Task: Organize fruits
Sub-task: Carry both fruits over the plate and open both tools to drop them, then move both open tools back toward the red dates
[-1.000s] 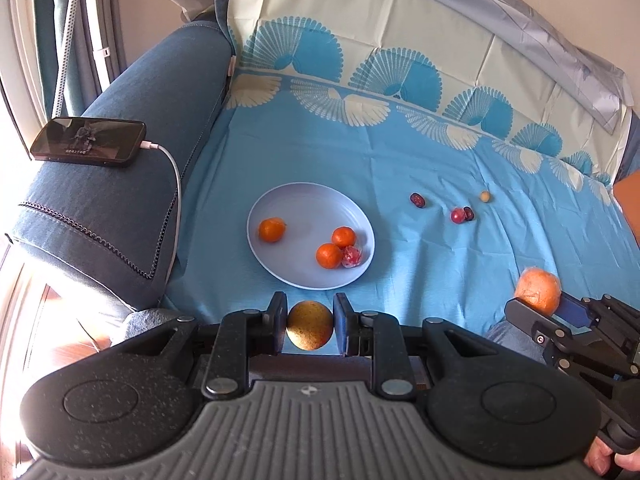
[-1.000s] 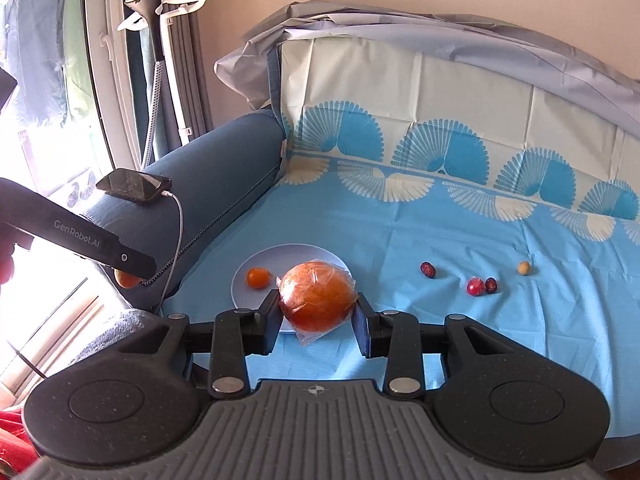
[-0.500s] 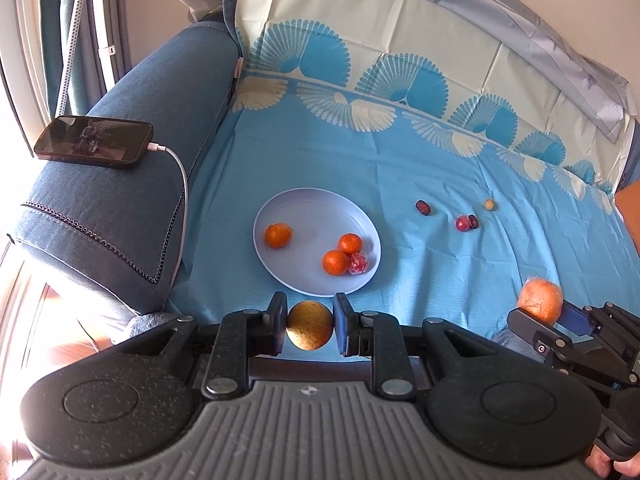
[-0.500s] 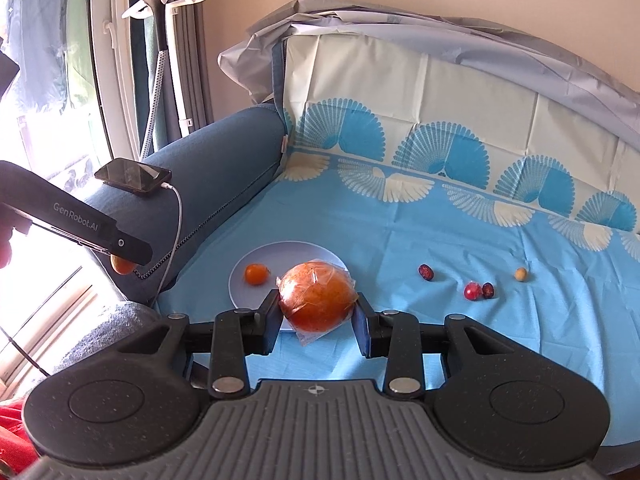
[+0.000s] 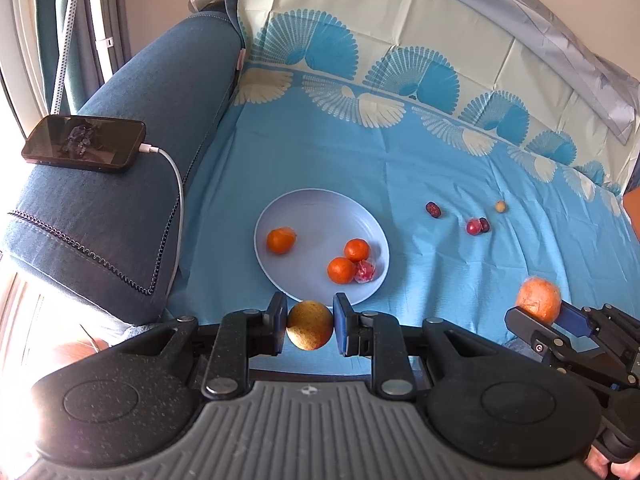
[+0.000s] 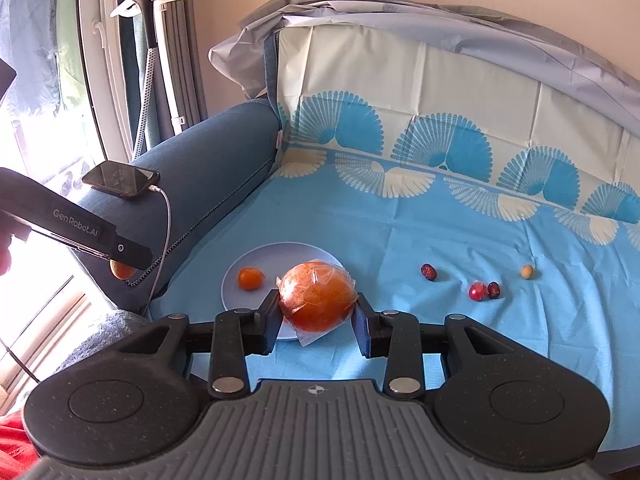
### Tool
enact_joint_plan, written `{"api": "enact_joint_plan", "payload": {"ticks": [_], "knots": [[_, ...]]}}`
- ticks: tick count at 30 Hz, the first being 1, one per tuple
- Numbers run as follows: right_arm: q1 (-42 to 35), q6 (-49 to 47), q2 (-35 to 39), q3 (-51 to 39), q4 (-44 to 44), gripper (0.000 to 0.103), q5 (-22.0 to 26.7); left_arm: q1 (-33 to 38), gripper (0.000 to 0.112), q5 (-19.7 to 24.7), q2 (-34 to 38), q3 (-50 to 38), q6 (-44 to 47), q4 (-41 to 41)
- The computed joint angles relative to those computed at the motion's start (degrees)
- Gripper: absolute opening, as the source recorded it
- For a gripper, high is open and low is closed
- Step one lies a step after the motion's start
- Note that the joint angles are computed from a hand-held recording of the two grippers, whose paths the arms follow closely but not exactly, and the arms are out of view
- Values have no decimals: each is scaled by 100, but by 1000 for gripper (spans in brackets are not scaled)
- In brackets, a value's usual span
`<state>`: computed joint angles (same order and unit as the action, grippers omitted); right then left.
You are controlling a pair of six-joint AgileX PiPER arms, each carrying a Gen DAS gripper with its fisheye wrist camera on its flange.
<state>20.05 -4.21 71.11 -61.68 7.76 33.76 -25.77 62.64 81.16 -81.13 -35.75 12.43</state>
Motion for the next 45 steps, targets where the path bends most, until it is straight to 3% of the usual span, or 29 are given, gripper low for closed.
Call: {"api": "enact_joint_plan", "payload": {"ticks": [7,21,39,41,43,44,45], "knots": [[-114,-349,696,-333,364,39,-40,217,27,31,692,-446,281,-200],[-39,-666,2782,-1723,562,39,-185,683,27,104,2493,-1691,982,-325],[105,-644,4995,-3609,231,39,278,1103,27,350,4521,-3336,1543,-496],[96,-740,5129,-3779,255,39,396,1107,39,427,4650,-3482,1565,-445],[94,-750,5223,-3932,279,44,494,1098,100,621,4714,-3652,1475,-367],[105,-652,5209,-3964,189,50,517,1062,102,516,4600,-3511,1316,-262],[106,-570,5111,-3874,125,68,430,1056,103,341,4435,-3299,1202,-183]]}}
